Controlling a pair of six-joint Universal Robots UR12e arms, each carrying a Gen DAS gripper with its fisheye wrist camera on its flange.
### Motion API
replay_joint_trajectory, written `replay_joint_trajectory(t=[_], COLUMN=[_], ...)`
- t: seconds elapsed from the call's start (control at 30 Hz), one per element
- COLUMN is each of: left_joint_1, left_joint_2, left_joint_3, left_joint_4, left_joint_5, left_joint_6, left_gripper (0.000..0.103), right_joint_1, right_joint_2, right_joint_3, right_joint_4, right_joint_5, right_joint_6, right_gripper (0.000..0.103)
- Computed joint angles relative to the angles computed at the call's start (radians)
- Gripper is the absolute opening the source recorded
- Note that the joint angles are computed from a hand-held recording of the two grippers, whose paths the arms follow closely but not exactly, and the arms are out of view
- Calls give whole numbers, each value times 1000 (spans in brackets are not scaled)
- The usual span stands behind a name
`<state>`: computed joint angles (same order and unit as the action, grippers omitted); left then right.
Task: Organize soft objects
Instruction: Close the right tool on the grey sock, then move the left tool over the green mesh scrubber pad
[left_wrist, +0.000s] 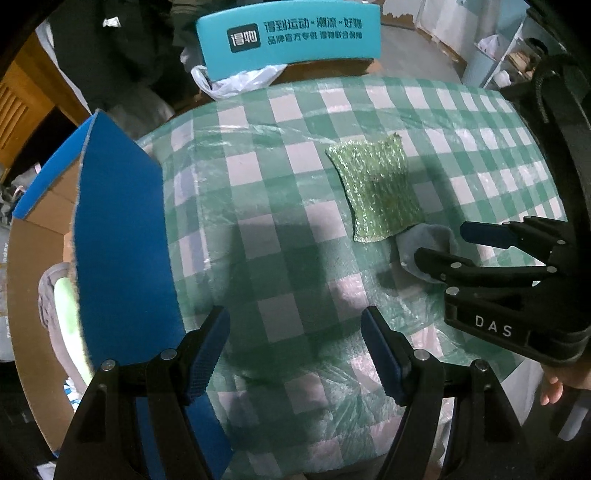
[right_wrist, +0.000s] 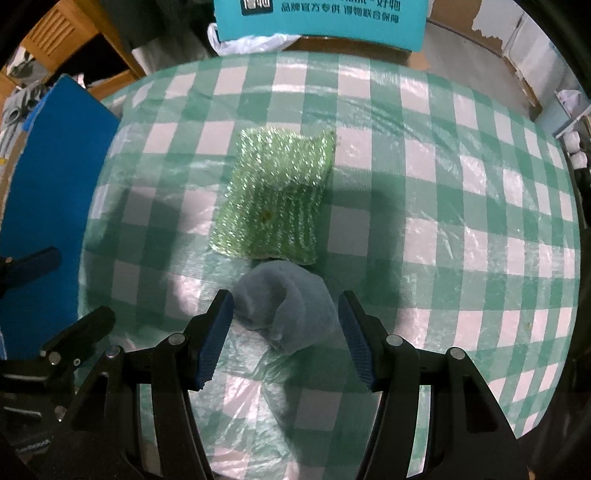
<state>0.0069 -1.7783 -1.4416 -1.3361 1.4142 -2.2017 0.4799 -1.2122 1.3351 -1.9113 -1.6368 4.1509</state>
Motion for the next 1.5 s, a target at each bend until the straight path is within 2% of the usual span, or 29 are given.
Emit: replay_joint_trajectory(t=[0.3,0.37,0.43,0.53,0.63,0.7,0.97,1.17,1.33,1.5], left_joint_1=[-11,-13,-15,-18,-21,-23,-38,-56,-79,-101], left_joint_2=[-12,-14,-16,-22,-30,-35,-57,-80,-87,-84], left_joint_3=[-2,-1,-1,6,20,28,57,94,97,80], left_joint_4=[1,0,-1,-8,-33,-49,-99,-142,-137,-121], left_joint_5=[20,25,27,27,19,11,3,-22,-33,-9], left_joint_6=[-15,-19,-22,-31,-45,-61,-124,-193,-226,-226], left_gripper=[75,75,75,75,75,80,81,81,81,81], right_joint_1=[0,0,0,-2,-3,-6,-13,-18,-13,-13], right_joint_2=[5,4,0,-15,-37,-51,-96,-128,-136,-143], right_joint_3=[7,11,16,33,51,64,112,174,191,204], right_joint_4=[8,13,17,7,18,14,-3,-75,-97,-118], right_joint_5=[18,25,26,31,11,6,51,94,110,118], right_joint_6=[-21,-24,-23,-9,13,29,83,108,106,99], right_gripper=[58,49,33,22,20,20,20,20,20,20])
